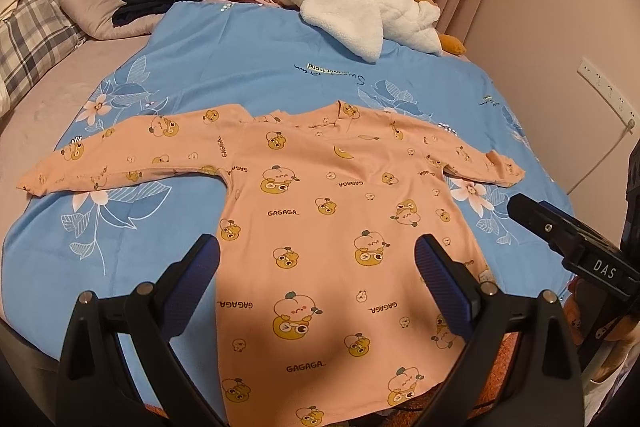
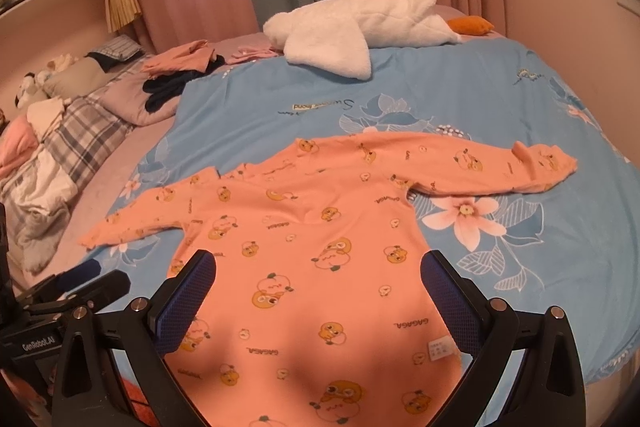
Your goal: Fold small clothes
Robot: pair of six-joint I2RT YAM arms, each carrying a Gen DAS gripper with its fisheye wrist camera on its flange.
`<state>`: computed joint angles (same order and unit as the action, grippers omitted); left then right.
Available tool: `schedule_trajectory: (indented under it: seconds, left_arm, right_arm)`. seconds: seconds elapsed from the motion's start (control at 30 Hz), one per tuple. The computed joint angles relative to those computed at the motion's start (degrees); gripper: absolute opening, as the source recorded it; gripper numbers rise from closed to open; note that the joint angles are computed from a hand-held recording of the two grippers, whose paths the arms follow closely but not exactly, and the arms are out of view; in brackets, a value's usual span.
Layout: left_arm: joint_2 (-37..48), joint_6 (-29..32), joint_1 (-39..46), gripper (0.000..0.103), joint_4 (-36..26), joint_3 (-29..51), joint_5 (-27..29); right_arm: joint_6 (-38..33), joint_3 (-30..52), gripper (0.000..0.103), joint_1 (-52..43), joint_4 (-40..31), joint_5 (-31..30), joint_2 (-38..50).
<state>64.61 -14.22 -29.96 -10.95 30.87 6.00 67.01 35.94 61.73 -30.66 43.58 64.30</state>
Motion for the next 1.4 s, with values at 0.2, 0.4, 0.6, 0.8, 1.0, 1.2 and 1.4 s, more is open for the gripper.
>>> schedule_trajectory:
  seconds: [0.2, 0.4, 0.6, 0.8, 1.0, 1.2, 1.4]
  left_arm:
    - [0.63, -0.07, 0.93, 0.097, -0.22, 0.18, 1.16]
    - [1.46, 0.23, 1.82, 0.097, -0.05, 0.39, 2.13]
    - [4.22, 0.09, 2.92, 0.097, 0.46, 0.47, 3.55]
    - [6.23, 0.29, 4.06, 0.097, 0.99, 0.42, 4.15]
    - [7.39, 0.30, 5.14, 0.096, 1.06, 0.56, 4.44]
    - [9.77, 0.64, 6.65, 0.096, 1.96, 0.54, 5.34]
    - [17.11, 0.14, 9.62, 0.096, 4.86, 0.58, 6.34]
  right_arm:
    - [0.32, -0.38, 0.102, -0.07, -0.13, -0.17, -0.29]
    - [0.22, -0.51, 0.102, -0.23, -0.11, -0.38, -0.38]
    - [0.22, -1.36, 0.102, -1.27, 0.52, -1.40, -0.29]
    - [1.70, -1.30, 0.102, -1.37, -0.83, -1.87, -0.54]
    - [2.42, -0.94, 0.102, -1.41, -1.94, -1.81, -0.56]
    - [2.43, -1.81, 0.102, -2.15, -1.87, -2.65, -1.29]
    - [3.04, -5.69, 0.102, -3.81, -0.54, -5.19, -3.11]
